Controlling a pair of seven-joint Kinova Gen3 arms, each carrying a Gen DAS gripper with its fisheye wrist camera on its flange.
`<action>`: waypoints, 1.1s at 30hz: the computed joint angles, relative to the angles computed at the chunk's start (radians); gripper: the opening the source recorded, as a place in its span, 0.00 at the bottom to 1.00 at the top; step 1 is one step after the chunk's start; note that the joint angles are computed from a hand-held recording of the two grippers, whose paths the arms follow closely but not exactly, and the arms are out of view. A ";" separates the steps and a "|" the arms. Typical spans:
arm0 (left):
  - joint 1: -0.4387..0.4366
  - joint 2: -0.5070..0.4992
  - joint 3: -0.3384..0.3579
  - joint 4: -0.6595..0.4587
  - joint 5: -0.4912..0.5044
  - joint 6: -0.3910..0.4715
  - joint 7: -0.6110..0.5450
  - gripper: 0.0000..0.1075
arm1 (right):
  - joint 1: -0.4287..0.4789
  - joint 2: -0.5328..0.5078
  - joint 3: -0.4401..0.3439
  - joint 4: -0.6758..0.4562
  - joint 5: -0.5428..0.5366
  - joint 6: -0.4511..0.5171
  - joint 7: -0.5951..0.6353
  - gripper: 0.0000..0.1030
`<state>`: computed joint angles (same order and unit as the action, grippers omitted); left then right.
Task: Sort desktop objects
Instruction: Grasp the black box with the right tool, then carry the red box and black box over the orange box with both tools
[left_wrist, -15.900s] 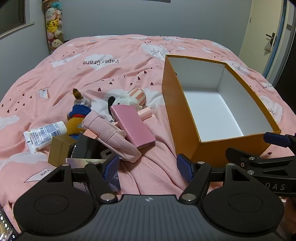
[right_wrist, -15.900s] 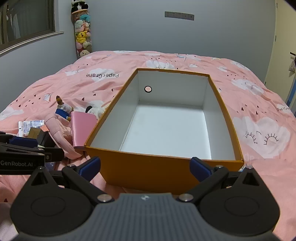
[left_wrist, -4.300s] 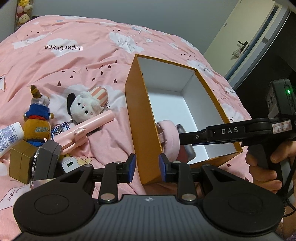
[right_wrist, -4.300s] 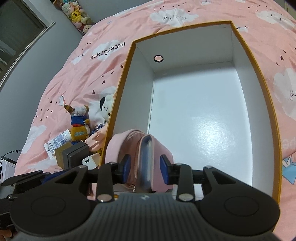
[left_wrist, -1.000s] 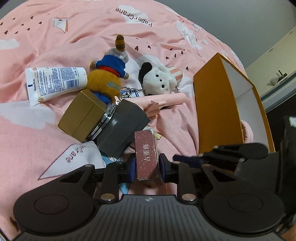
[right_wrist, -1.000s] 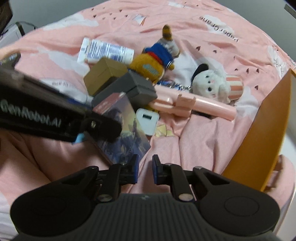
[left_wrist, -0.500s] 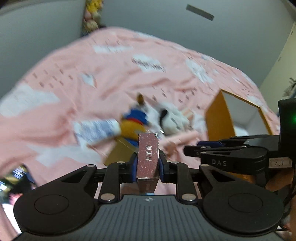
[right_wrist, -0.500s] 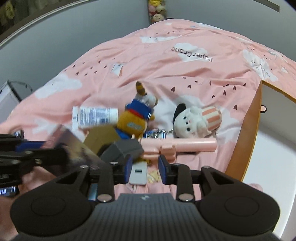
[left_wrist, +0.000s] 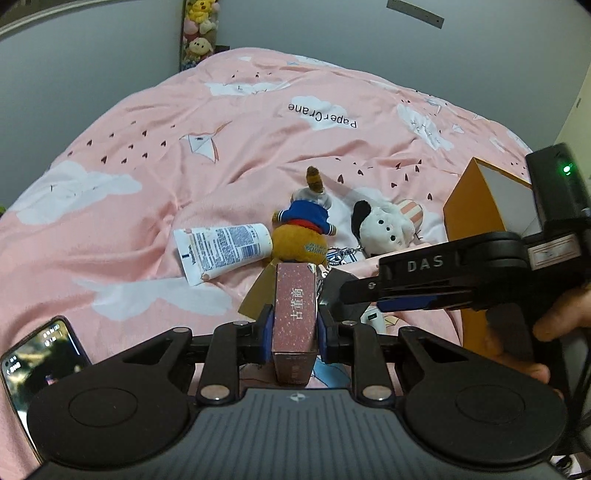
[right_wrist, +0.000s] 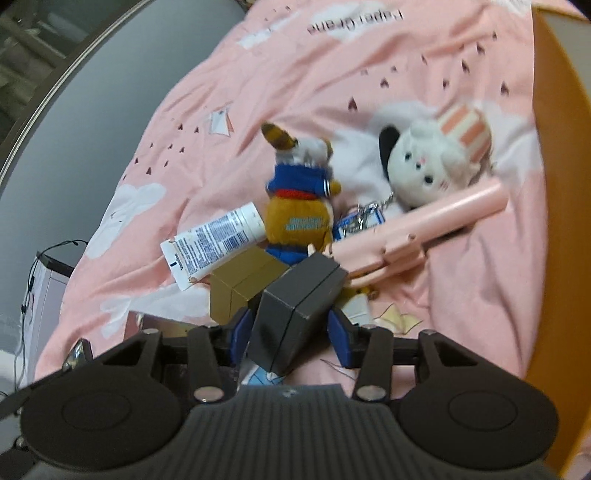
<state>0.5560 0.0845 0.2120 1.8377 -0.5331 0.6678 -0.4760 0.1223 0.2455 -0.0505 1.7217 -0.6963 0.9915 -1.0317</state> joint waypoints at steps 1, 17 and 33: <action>-0.013 0.000 -0.001 0.002 0.037 -0.010 -0.027 0.24 | -0.007 0.004 0.000 0.002 0.004 -0.007 -0.012 0.47; 0.004 0.017 -0.014 0.006 0.021 -0.014 0.021 0.24 | -0.051 0.034 -0.029 0.015 0.045 -0.102 -0.105 0.47; 0.048 -0.016 0.015 0.027 -0.138 -0.137 0.147 0.24 | 0.076 -0.178 0.092 0.076 -0.139 -0.015 0.236 0.35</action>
<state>0.6039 0.0685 0.2274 1.8647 -0.6711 0.5312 -0.3294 0.1986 0.0679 0.0419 1.7974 -0.8348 0.9763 -0.7956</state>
